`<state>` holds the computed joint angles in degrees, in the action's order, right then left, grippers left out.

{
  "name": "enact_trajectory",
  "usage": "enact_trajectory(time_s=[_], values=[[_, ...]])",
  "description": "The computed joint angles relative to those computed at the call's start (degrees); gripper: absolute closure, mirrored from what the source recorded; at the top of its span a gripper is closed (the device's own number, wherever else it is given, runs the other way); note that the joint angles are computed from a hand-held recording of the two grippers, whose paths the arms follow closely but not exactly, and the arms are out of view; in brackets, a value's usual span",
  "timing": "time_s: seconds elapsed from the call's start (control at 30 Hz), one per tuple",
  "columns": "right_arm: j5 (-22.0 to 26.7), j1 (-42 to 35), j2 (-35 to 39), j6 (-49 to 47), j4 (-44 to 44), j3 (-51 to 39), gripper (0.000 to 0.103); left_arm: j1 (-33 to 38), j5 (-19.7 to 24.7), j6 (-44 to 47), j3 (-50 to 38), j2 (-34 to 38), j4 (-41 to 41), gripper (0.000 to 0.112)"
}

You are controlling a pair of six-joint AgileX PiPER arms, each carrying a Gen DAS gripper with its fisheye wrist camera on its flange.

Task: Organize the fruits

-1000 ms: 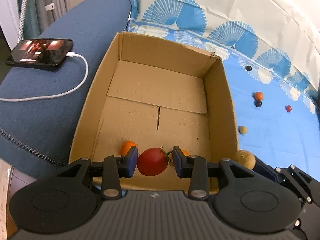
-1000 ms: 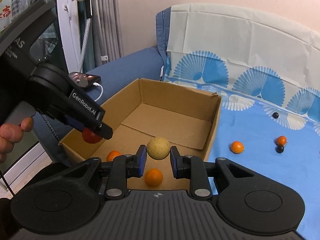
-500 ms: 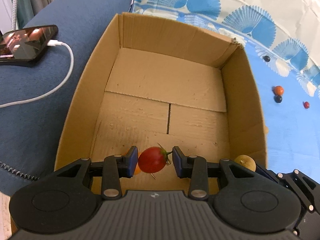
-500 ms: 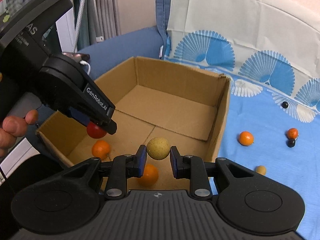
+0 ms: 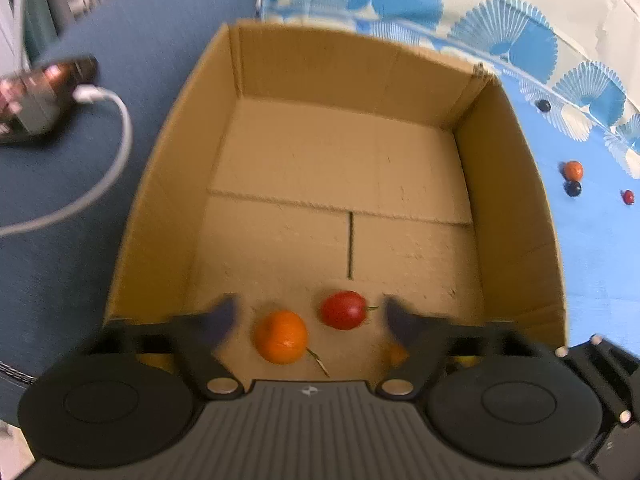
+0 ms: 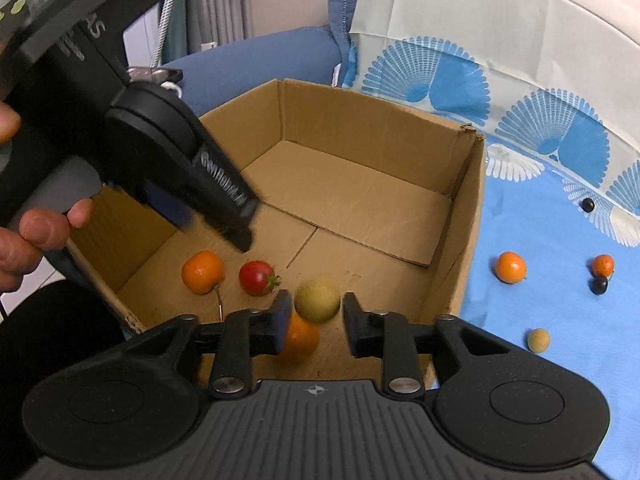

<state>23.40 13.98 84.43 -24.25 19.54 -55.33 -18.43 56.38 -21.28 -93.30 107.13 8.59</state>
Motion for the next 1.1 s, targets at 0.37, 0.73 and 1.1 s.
enact_trajectory(time_s=[0.37,0.73,1.1], values=[[12.64,-4.8,-14.47,7.53,-1.22,1.5,0.01,-3.38,1.22,-4.14,15.35,-17.88,3.56,0.01],[17.89,-0.35,-34.23,22.23,-11.59,7.1,0.004,-19.52,5.59,-23.09,28.22,-32.56,17.4,0.01],[20.31,5.46,-42.94,31.41,-20.06,7.5,0.003,-28.92,10.98,-31.43,28.85,-37.51,23.72,0.01]])
